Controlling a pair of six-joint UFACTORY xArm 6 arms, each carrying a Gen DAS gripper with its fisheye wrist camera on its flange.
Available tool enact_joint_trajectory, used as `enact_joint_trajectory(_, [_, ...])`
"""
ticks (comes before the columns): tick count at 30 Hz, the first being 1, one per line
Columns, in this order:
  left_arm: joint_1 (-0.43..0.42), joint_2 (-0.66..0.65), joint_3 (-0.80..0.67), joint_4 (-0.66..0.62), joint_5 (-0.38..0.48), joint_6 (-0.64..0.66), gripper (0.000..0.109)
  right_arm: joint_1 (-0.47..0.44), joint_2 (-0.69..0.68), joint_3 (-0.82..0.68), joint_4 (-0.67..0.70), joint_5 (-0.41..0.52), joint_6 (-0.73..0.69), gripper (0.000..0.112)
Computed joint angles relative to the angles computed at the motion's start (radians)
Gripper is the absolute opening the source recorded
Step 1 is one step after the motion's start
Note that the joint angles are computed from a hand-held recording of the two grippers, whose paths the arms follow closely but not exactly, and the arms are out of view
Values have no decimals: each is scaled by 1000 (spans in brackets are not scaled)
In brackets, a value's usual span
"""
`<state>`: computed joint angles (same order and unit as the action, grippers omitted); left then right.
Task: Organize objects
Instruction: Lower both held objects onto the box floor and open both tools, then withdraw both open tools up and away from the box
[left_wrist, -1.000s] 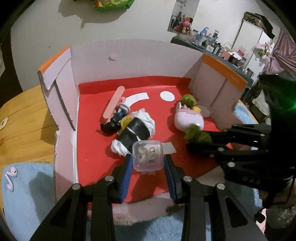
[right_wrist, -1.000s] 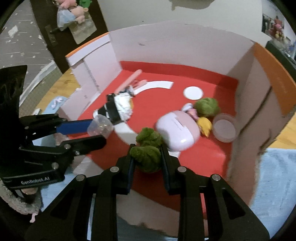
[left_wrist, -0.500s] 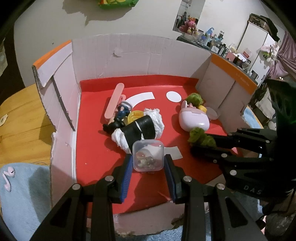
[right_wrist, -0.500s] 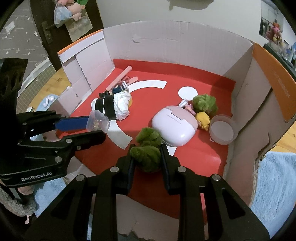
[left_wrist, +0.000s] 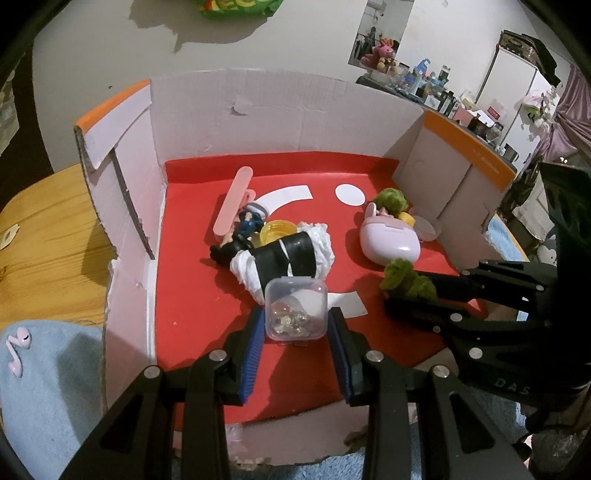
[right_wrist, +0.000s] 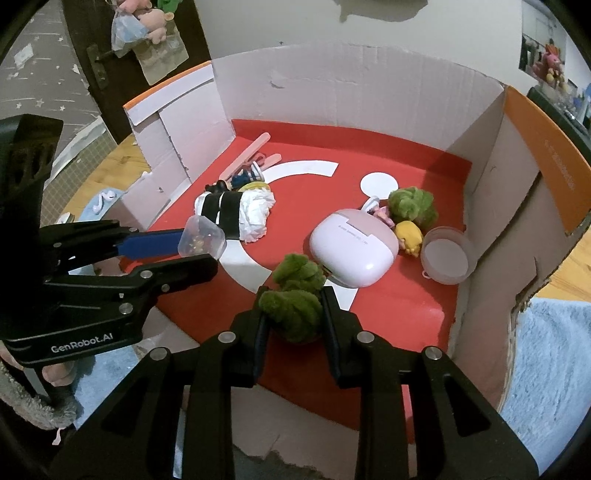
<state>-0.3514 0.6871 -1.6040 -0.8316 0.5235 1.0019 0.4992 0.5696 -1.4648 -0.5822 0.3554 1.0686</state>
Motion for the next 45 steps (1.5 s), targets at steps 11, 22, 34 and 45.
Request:
enact_joint_trajectory(11, [0,-40,54,-40,-39,34,46,10,-21,1,-123,7,125,60])
enact_joint_trajectory(22, [-13,-110,150,-138,-120,136,68,23,-52,25,-195,7,203,64])
enact_joint_trajectory(34, [-4,-169,219,-239,-151,219,69,40,-104,69,-331,19,341,74])
enact_joint_trajectory(45, [-23,-241,303,-409,-231,389,88,62,-146,107,-450,38,471,78])
